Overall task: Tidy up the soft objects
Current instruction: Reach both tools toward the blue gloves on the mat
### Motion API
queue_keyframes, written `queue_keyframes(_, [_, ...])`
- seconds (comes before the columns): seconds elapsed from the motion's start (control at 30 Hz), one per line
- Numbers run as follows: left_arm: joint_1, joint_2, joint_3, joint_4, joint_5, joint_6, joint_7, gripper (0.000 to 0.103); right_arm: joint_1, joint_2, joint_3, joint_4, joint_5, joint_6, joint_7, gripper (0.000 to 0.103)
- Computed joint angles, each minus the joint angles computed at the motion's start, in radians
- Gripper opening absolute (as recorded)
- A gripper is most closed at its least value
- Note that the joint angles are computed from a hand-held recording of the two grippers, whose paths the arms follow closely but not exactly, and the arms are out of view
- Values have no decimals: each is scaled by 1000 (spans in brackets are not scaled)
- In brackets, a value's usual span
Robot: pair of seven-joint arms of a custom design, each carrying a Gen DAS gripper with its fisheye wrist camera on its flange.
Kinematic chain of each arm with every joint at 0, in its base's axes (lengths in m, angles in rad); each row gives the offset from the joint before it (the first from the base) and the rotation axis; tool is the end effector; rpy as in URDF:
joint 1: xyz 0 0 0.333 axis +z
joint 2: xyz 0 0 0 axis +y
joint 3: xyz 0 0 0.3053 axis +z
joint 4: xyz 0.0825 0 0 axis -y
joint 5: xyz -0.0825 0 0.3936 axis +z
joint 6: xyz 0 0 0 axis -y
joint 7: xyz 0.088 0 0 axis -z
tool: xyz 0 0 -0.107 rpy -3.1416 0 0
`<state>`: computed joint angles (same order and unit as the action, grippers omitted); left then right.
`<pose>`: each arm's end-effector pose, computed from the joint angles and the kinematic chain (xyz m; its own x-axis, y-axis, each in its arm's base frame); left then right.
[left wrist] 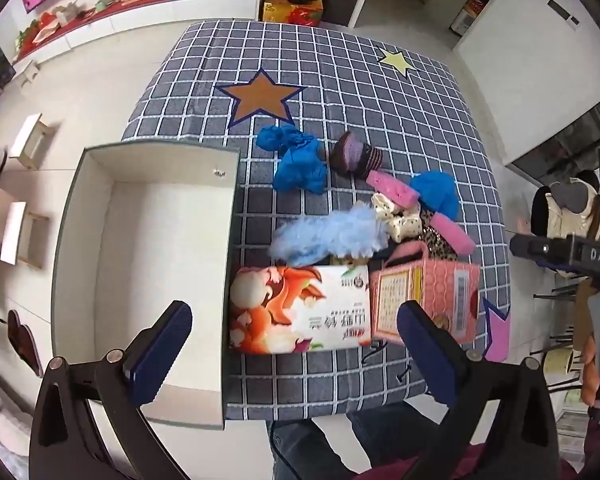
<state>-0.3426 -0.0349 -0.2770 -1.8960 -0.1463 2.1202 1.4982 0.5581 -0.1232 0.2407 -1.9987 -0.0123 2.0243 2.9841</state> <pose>0.4717 -0.3468 0.5261 -0.4795 -0.8650 0.1480 -0.8659 0.4388 -0.2402 0.3798 0.3952 0.5120 -0.5636 -0.8147 -0.1363 -0.8158 0.5749 -0.0632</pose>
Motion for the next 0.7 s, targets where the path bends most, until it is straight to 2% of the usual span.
queue_keyframes(0.2, [-12, 76, -9, 70, 68, -15, -32, 103, -13, -50, -13, -86, 46, 26, -16, 102])
queue_keyframes(0.33, [-30, 175, -14, 177, 123, -57, -56, 103, -17, -53, -14, -121, 77, 35, -9, 102])
queue_keyframes(0.47, [-48, 256, -16, 256, 139, -43, -70, 103, -18, -97, -17, -189, 119, 57, -16, 102])
queue_keyframes(0.6, [-79, 347, -10, 353, 190, -70, -87, 103, -22, -102, -19, -209, 139, 53, -36, 102])
queue_keyframes(0.63, [-90, 376, -7, 387, 210, -86, -89, 103, -20, -110, -21, -222, 138, 61, -41, 102])
queue_keyframes(0.67, [-99, 407, -5, 420, 225, -89, -86, 103, -25, -106, -33, -241, 168, 124, -81, 102])
queue_keyframes(0.7, [-112, 450, -1, 474, 244, -109, -81, 103, -31, -102, -38, -245, 167, 136, -100, 102])
